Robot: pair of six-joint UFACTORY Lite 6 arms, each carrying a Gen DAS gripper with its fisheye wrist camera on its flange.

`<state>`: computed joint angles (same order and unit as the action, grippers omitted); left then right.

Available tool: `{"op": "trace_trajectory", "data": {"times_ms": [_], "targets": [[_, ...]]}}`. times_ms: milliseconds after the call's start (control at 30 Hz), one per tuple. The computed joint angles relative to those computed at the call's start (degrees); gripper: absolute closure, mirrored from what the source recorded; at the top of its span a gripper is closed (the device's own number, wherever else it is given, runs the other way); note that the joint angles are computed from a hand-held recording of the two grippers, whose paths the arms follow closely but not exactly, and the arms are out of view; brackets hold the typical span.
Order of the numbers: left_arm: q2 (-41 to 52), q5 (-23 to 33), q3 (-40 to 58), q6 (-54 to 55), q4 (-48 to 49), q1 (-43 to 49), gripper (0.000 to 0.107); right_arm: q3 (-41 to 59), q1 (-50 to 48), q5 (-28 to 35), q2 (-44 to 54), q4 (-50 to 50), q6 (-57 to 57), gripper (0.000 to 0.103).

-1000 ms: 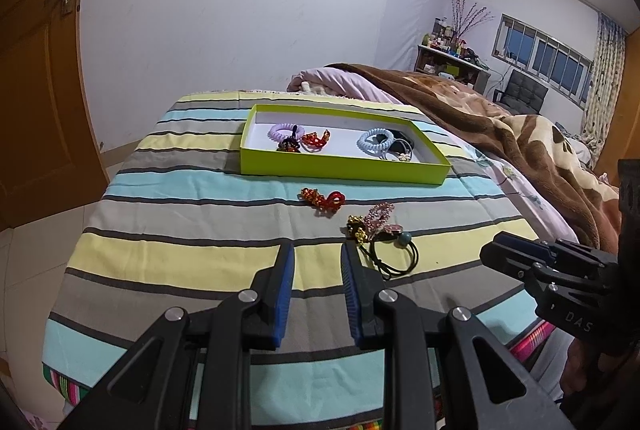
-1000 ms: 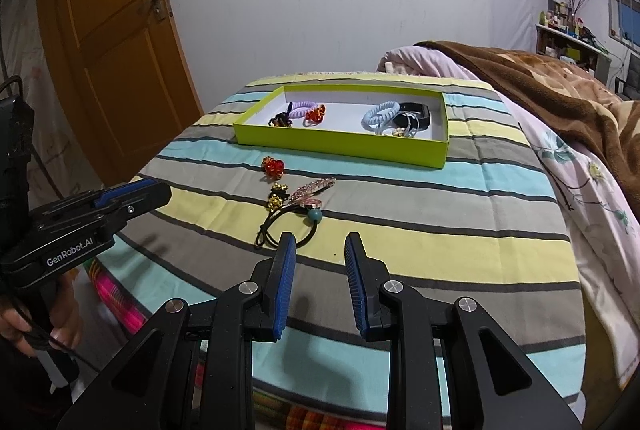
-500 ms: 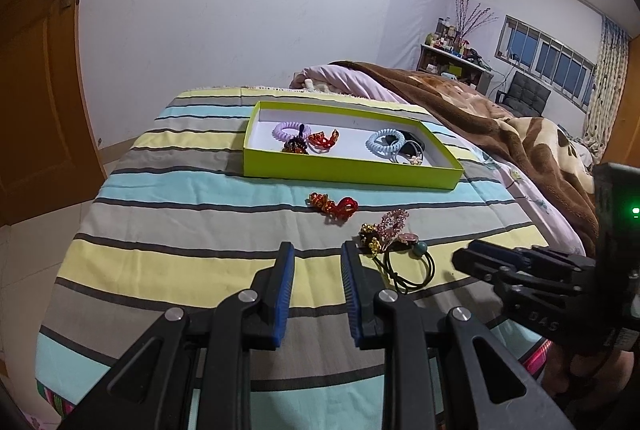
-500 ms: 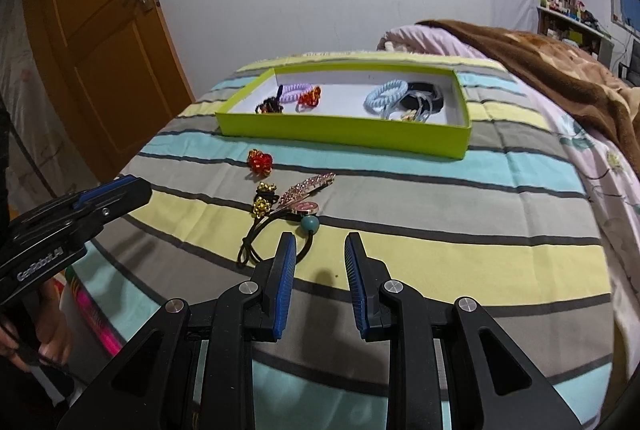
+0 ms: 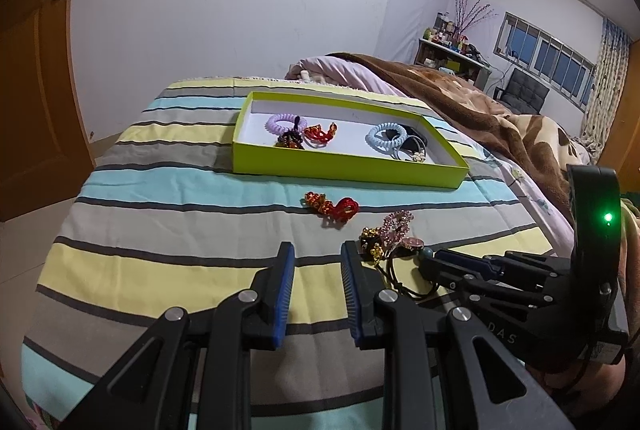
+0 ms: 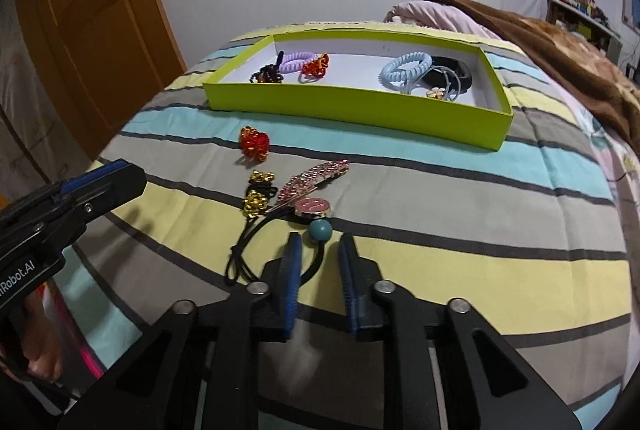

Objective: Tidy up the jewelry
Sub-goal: 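Grasp black hair tie with teal bead with right tool while left tool approaches gold beaded clip, then close left tool on gold beaded clip while right tool holds the hair tie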

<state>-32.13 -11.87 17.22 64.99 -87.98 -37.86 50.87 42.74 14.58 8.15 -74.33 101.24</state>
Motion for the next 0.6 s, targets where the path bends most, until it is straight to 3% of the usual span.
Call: {"op": "trace_trajectory", "data": {"times_ms": [167, 433, 500, 600], "targets": [[5.40, 1.35, 2.06, -14.63, 14.51, 0.32, 0.082, -1.99, -1.41, -0.75, -1.83, -0.56, 0.45, 0.100], [16.56, 2.62, 8.08, -43.04, 42.36, 0.01, 0.077, -6.99, -3.94, -0.66, -7.16, -0.84, 1.00, 0.101], [19.46, 2.95, 9.98, -46.73, 45.75, -0.30, 0.077, -8.46, -4.98, -0.97, -8.77, -1.40, 1.69, 0.101], [23.80, 3.34, 12.88, -44.85, 42.99, -0.65, 0.077, -10.51, -6.54, -1.88, -11.07, -2.20, 2.35, 0.101]]}}
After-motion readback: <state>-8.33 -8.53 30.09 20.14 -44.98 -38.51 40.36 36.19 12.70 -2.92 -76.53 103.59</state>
